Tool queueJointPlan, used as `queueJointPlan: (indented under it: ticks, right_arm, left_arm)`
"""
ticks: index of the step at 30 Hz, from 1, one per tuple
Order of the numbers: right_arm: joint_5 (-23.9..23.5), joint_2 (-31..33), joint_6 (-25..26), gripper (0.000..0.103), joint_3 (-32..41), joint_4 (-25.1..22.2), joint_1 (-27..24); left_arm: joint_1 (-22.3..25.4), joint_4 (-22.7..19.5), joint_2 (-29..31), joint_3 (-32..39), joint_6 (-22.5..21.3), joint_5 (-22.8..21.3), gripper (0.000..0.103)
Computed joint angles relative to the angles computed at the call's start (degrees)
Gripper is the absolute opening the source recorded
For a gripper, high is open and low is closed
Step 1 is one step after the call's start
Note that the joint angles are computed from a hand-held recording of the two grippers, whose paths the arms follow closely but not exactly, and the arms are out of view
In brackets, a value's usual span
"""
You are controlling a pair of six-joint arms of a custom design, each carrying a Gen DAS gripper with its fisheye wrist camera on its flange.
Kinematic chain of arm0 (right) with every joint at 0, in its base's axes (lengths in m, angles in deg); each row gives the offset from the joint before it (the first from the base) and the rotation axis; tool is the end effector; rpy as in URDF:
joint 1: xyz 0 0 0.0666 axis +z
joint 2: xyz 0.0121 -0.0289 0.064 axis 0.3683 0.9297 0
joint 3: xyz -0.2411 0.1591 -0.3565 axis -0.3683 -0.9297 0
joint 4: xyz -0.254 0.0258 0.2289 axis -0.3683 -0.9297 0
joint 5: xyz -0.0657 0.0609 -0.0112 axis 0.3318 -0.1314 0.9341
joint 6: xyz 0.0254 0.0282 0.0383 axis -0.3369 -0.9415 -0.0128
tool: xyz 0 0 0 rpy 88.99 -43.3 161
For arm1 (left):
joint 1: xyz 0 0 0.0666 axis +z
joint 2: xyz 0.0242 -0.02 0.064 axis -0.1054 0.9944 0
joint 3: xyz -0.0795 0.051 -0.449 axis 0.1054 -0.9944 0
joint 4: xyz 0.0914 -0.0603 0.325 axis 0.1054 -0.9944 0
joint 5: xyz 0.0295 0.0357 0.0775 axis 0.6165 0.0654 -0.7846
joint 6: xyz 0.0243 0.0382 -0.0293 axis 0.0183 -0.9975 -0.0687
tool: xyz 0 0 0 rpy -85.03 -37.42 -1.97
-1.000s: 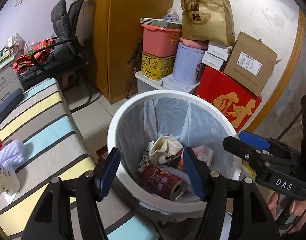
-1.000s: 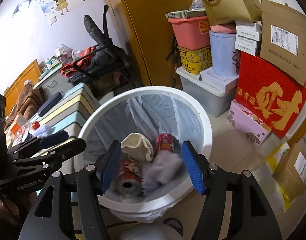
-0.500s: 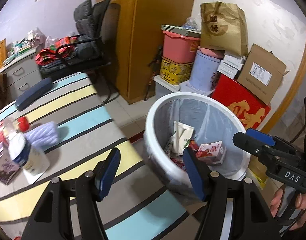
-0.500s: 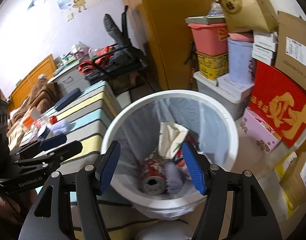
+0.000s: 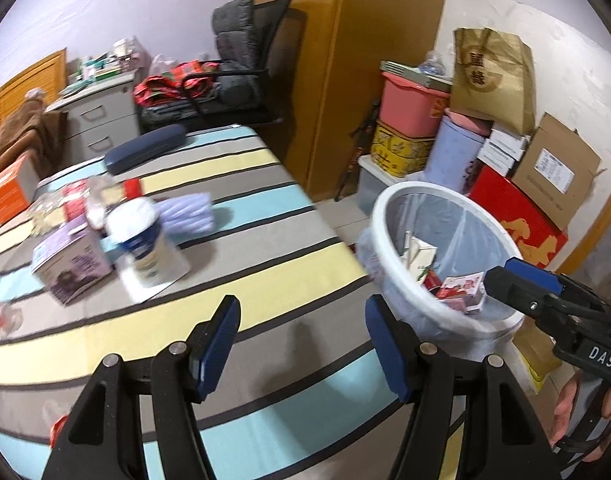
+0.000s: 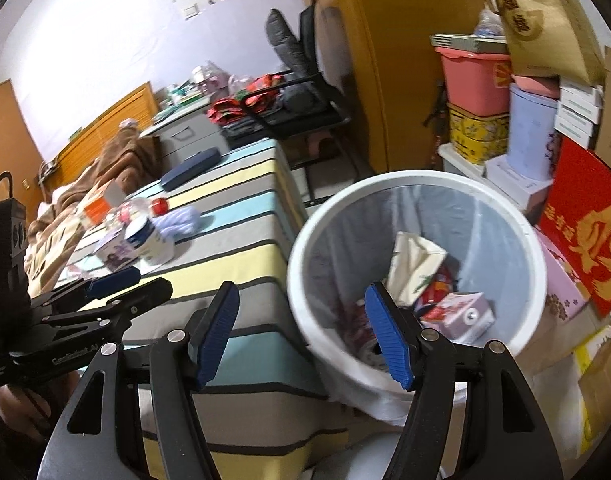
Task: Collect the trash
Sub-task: 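Move the left tool to the table and grasp the clear red-lidded plastic cup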
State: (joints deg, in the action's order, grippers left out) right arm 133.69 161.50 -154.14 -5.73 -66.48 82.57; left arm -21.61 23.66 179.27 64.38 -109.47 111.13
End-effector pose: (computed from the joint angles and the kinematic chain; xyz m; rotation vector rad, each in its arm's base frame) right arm 0.2620 0.4185 0.2941 0.6386 2.2189 0.0268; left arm 0.3930 -0.1271 0.2827 0.9313 2.2463 -0.5604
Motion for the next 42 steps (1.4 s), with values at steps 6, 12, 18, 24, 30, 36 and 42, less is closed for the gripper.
queueJointPlan:
  ticks: [6, 12, 18, 24, 30, 36, 42]
  right_arm:
    - [-1.79, 1.43, 4.89, 0.067, 1.89, 3.37, -0.22]
    - [-4.26, 3.14, 9.46, 0.067, 4.32, 5.93, -0.37]
    - [-6.08, 5.30, 14.27, 0.067, 7.57, 7.23, -0.68]
    - [-7.62, 7.07, 18.33, 0.067, 10.45, 8.06, -0.97]
    - [-9.25, 8.95, 21.57, 0.067, 13.10, 8.93, -1.43]
    - [-10.39, 10.76, 23.74, 0.067, 16.27, 8.07, -1.93]
    - [-11.40, 11.79, 25.45, 0.067, 18.21, 7.27, -2.52]
  left_arm:
    - [3.63, -0.31, -0.14, -0.63, -0.27, -0.36, 0.067]
    - [7.74, 0.13, -0.58, -1.41, -1.14, -0.06, 0.067]
    - [12.54, 1.16, -0.67, -1.73, -1.89, 0.19, 0.067]
    - [17.64, 1.12, 0.49, -0.82, -3.24, 0.28, 0.067]
    - [21.52, 0.07, 3.19, 0.62, -5.10, 1.40, 0.071]
    - [22.85, -3.62, 5.94, 1.99, -9.18, 3.20, 0.074]
    - [22.39, -5.73, 8.49, 3.51, -8.38, 3.91, 0.070]
